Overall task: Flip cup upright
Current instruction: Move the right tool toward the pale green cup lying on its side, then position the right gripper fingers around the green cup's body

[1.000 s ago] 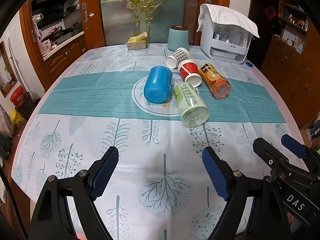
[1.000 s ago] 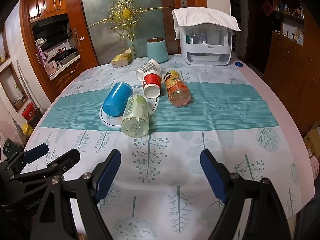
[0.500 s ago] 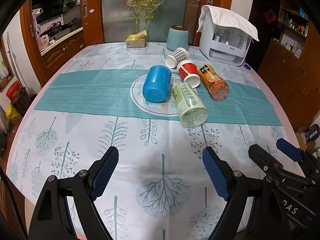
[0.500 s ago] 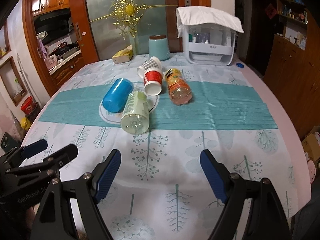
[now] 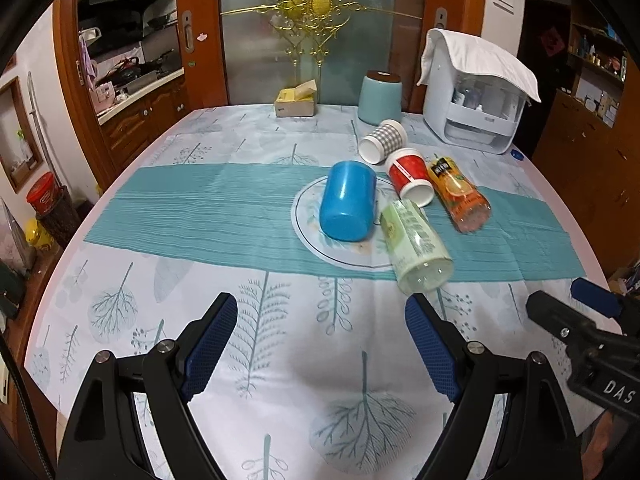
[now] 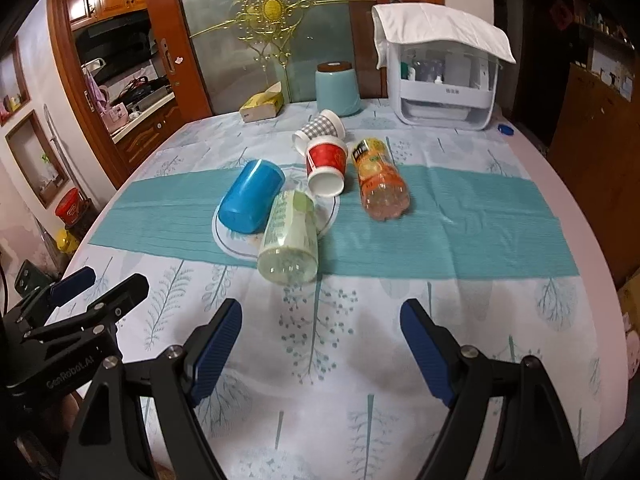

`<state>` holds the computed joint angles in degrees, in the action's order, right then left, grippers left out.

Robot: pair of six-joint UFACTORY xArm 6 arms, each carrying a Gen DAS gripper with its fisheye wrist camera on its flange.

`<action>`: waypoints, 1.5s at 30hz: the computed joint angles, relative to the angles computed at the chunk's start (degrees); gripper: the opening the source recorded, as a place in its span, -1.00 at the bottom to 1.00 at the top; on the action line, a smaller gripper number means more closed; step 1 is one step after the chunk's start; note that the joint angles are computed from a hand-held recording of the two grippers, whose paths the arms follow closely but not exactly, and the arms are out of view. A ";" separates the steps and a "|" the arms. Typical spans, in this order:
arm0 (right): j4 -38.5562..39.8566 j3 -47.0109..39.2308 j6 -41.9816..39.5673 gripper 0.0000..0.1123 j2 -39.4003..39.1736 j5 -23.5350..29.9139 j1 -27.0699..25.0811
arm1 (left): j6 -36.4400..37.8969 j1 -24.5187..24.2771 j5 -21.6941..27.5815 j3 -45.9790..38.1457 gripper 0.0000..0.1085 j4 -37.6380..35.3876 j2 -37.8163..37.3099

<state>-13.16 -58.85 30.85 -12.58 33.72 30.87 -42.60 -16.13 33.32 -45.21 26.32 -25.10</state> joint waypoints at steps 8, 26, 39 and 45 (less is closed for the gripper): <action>3.01 -8.15 -5.68 0.46 5.32 1.78 -1.27 | 4.57 2.83 0.93 -4.49 0.56 -3.07 3.88; 10.75 -21.20 -13.07 0.46 17.08 7.33 -2.41 | 7.10 5.10 -2.40 -9.77 0.56 -2.04 12.40; 13.77 -26.61 -15.15 0.46 23.46 11.13 -2.57 | 8.39 6.20 -2.69 -12.33 0.56 -4.96 17.75; 14.65 -29.85 -15.69 0.46 26.61 12.66 -2.85 | 9.33 6.50 -3.23 -13.22 0.56 -5.14 19.81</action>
